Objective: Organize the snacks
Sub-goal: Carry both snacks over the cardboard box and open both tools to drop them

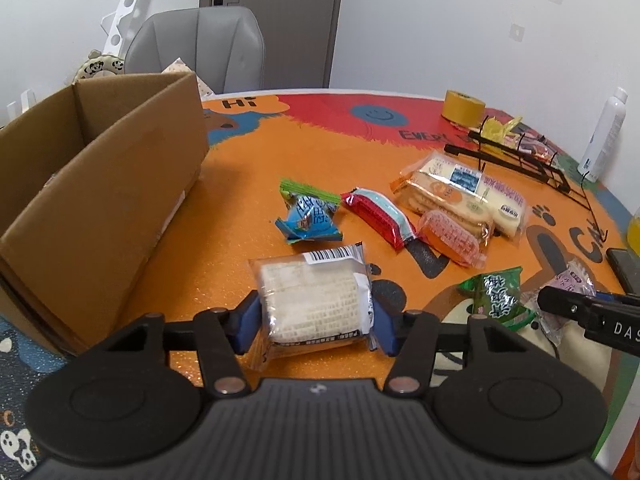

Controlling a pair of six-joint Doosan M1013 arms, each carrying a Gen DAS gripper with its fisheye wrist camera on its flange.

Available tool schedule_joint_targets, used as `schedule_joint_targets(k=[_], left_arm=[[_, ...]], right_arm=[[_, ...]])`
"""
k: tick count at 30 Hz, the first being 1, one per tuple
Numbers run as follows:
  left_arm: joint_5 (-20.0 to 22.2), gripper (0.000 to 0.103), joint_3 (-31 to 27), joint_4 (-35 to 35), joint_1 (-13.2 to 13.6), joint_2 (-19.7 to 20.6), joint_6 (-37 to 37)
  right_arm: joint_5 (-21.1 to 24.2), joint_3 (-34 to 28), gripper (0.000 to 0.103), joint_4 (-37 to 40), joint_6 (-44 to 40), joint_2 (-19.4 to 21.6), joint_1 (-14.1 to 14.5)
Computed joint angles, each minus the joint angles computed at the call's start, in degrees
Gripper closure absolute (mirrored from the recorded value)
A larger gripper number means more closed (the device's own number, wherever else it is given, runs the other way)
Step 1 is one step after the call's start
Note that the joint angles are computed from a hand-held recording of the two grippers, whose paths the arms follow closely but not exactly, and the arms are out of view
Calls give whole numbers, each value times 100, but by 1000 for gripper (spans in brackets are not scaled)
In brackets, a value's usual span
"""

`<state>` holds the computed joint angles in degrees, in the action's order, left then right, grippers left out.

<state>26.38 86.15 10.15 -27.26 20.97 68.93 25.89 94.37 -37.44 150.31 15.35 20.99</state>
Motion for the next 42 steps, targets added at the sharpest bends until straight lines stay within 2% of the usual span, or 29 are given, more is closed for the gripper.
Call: schedule_joint_targets(k=[9,31,42], left_arm=[[-184,47,39,77,31,-139,-66],[-409,47,-20,70,371,-485,104],[-382,47,-73,314,594,-515,-249]], right_arm=[[-163,-134,72,-142,88,-28,62],[-389,-952,72,636,-982,324,311],[-407,-1312,72,1001,-1478,536,428]])
